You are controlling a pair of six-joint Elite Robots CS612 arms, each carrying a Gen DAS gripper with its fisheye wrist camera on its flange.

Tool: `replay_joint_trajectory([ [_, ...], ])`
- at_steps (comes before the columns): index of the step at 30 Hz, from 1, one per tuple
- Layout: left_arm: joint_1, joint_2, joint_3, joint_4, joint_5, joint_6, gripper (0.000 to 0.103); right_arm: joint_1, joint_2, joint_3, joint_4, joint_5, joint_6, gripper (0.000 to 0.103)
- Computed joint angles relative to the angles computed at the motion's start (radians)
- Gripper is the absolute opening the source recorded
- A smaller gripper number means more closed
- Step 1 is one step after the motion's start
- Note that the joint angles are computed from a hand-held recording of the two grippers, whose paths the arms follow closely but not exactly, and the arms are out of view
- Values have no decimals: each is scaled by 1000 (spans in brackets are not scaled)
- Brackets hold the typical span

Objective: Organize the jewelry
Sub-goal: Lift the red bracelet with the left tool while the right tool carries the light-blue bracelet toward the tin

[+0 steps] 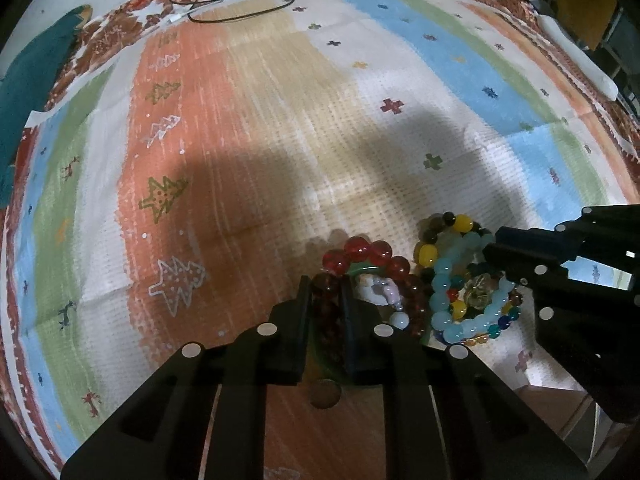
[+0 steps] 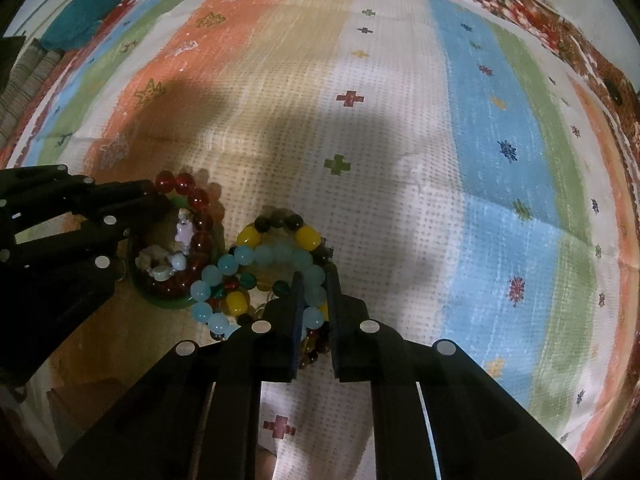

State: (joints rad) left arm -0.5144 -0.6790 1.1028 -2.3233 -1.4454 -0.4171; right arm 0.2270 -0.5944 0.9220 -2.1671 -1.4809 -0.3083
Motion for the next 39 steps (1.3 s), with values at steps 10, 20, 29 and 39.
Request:
replay_joint_trajectory([
  [10,-8,-22,23,-18,21,-13,13,-11,-41,56,-62,29,10,12],
  [20,-20,-61,65,-72,31,-60,13,-19,-90,122,-142,81,-2,12],
  [29,-28,-104,116,-108,44,-101,13,-26,-128,175,-207,126,13,12],
  [39,-44,-154,173,-149,81,-152,13,-31,-169,236,-262,151,27,12],
])
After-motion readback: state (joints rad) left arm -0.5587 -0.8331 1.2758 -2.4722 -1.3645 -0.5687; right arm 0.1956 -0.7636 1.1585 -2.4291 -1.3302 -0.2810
